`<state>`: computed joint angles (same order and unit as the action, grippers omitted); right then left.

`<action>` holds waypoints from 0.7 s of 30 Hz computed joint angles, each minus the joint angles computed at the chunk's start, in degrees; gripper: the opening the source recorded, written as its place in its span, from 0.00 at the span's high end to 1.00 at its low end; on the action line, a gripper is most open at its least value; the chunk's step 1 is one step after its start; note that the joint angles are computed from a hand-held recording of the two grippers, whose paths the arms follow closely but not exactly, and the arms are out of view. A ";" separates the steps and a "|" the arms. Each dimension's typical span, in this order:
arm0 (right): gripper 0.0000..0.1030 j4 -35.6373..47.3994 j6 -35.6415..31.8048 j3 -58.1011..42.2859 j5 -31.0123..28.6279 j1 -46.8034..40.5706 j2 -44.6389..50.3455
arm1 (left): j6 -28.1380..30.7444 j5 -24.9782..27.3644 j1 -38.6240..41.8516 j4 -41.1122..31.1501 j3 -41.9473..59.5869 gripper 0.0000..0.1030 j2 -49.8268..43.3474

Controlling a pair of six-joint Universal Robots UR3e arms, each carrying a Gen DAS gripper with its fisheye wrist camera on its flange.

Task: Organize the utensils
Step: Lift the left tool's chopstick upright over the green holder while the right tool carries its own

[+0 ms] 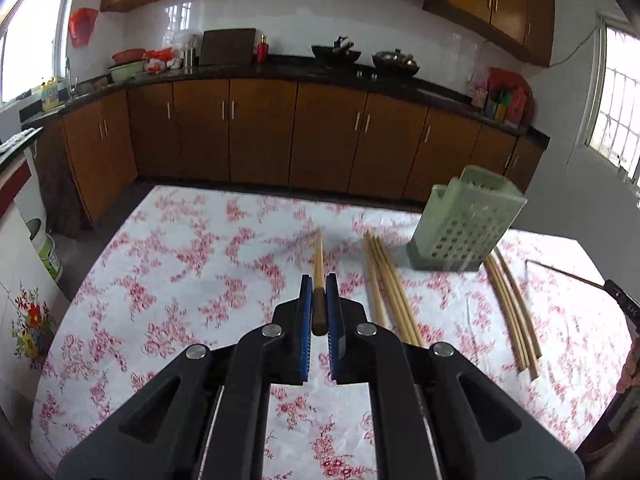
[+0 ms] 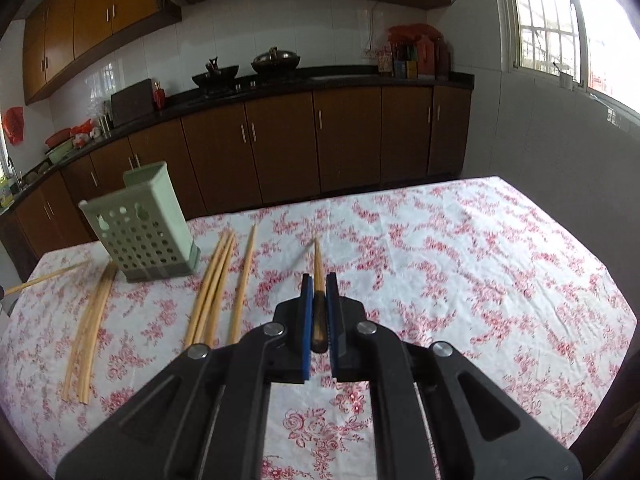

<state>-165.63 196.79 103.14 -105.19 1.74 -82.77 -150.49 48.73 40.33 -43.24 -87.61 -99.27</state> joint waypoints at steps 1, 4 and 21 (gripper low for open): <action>0.92 -0.37 -0.29 -0.42 0.24 -0.39 -0.61 | -1.48 -0.82 0.06 0.88 1.06 0.93 0.07; 0.92 -0.44 -0.41 -1.67 1.46 -1.78 -2.27 | -5.19 -2.47 0.09 1.81 5.07 0.93 -0.96; 0.93 6.61 -3.06 -24.15 2.89 -2.66 4.77 | -14.32 -0.44 -4.23 2.08 26.89 0.93 -9.99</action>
